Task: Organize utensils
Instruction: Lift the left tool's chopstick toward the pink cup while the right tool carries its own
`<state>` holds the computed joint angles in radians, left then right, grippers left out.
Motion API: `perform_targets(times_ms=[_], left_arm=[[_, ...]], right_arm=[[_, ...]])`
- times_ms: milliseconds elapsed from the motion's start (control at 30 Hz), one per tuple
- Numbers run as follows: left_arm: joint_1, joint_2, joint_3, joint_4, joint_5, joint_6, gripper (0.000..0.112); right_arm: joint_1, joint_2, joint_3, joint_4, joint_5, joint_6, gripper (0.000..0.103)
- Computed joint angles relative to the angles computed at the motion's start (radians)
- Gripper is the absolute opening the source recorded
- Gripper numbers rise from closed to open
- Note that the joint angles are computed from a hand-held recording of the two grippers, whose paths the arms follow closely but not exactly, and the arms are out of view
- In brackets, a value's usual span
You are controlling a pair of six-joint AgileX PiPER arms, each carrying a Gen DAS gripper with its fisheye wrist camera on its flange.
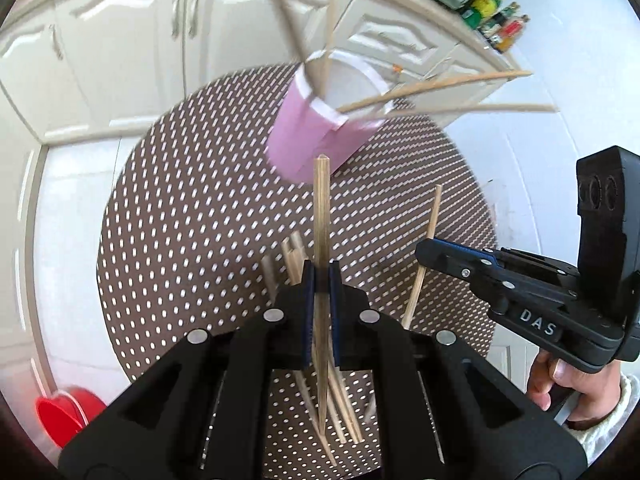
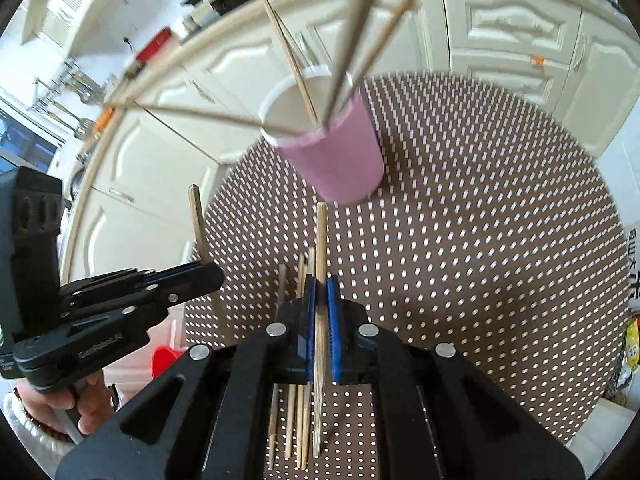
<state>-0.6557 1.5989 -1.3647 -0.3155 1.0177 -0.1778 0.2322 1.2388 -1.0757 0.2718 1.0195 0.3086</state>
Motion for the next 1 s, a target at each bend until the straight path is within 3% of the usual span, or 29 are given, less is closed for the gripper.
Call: perform_targets(times_ms=[67, 267, 533, 767, 1000], left_arm=[[-0.011, 0.001, -0.052, 0.02, 0.019, -0.01, 0.007], [-0.024, 0.007, -0.202, 0.061, 0.076, -0.034, 0.007], [-0.04, 0.02, -0.353, 0.102, 0.111, -0.048, 0.007], [-0.036, 0.043, -0.488, 0.165, 0.135, -0.068, 0.007], [-0.02, 0.073, -0.625, 0.223, 0.133, -0.107, 0.007]], right_arm=[[-0.069, -0.03, -0.04, 0.021, 0.049, -0.06, 0.005], [-0.117, -0.055, -0.152, 0.008, 0.096, -0.093, 0.005], [-0.097, -0.064, -0.241, -0.03, 0.103, -0.065, 0.005], [-0.101, -0.043, -0.407, -0.09, 0.152, -0.043, 0.005], [-0.094, -0.006, -0.53, -0.157, 0.142, -0.022, 0.005]])
